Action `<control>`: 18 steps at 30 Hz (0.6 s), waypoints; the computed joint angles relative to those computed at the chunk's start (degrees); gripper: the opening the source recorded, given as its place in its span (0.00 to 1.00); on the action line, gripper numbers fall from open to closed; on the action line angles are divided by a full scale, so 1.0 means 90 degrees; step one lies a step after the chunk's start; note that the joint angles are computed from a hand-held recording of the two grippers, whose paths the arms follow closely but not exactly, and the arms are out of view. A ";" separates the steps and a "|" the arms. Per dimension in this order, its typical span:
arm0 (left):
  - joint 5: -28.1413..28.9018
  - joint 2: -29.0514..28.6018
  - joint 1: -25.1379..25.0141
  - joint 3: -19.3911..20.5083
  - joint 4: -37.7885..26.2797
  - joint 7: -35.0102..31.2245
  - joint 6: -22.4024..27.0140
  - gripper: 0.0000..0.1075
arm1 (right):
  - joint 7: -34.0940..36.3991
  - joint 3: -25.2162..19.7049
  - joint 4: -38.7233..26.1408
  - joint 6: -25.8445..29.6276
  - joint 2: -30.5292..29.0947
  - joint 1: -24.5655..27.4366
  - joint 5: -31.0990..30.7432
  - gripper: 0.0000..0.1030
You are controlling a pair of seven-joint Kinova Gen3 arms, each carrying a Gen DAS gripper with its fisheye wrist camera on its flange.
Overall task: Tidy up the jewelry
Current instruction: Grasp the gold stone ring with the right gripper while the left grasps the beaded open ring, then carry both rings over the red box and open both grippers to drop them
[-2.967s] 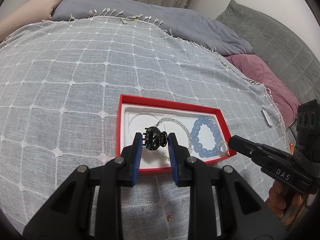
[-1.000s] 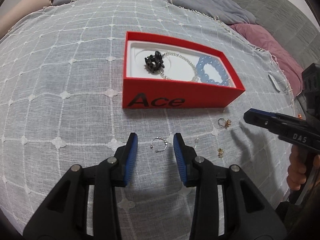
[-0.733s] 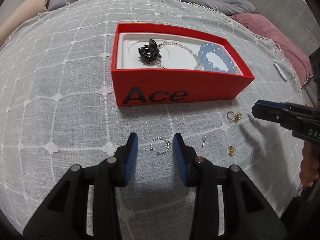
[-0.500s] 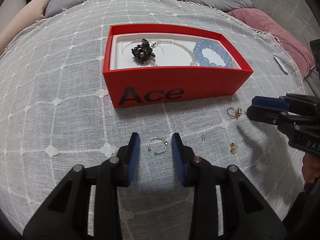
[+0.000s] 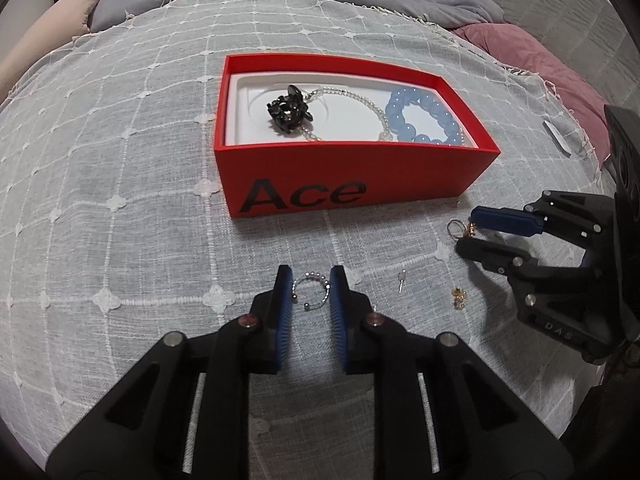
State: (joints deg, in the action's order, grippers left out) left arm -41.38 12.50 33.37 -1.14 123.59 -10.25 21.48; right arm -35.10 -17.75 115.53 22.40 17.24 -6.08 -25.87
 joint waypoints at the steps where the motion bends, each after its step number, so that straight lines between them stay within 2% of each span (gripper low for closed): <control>1: 0.0032 -0.0006 -0.0029 0.0017 -0.0004 -0.0037 -0.0001 0.19 | 0.0089 -0.0060 0.0031 -0.0049 0.0002 0.0024 -0.0021 0.26; 10: 0.0188 -0.0074 -0.0146 0.0043 0.0034 -0.0194 -0.0071 0.19 | 0.0282 -0.0228 0.0153 -0.0271 0.0013 0.0087 -0.0023 0.24; 12: 0.0211 -0.0096 -0.0163 0.0046 0.0043 -0.0225 -0.0072 0.19 | 0.0318 -0.0261 0.0211 -0.0326 -0.0028 0.0089 -0.0030 0.22; 14: 0.0223 -0.0103 -0.0183 0.0046 0.0055 -0.0248 -0.0091 0.19 | 0.0401 -0.0314 0.0287 -0.0389 -0.0074 0.0106 -0.0030 0.14; 18: 0.0222 -0.0111 -0.0174 0.0044 0.0059 -0.0234 -0.0085 0.19 | 0.0246 -0.0192 0.0401 -0.0546 -0.0176 -0.0137 0.0187 0.13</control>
State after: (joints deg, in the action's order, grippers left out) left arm -39.38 11.50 31.80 -0.75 124.12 -12.35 20.71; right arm -32.89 -19.48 119.14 17.49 15.65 -7.31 -24.19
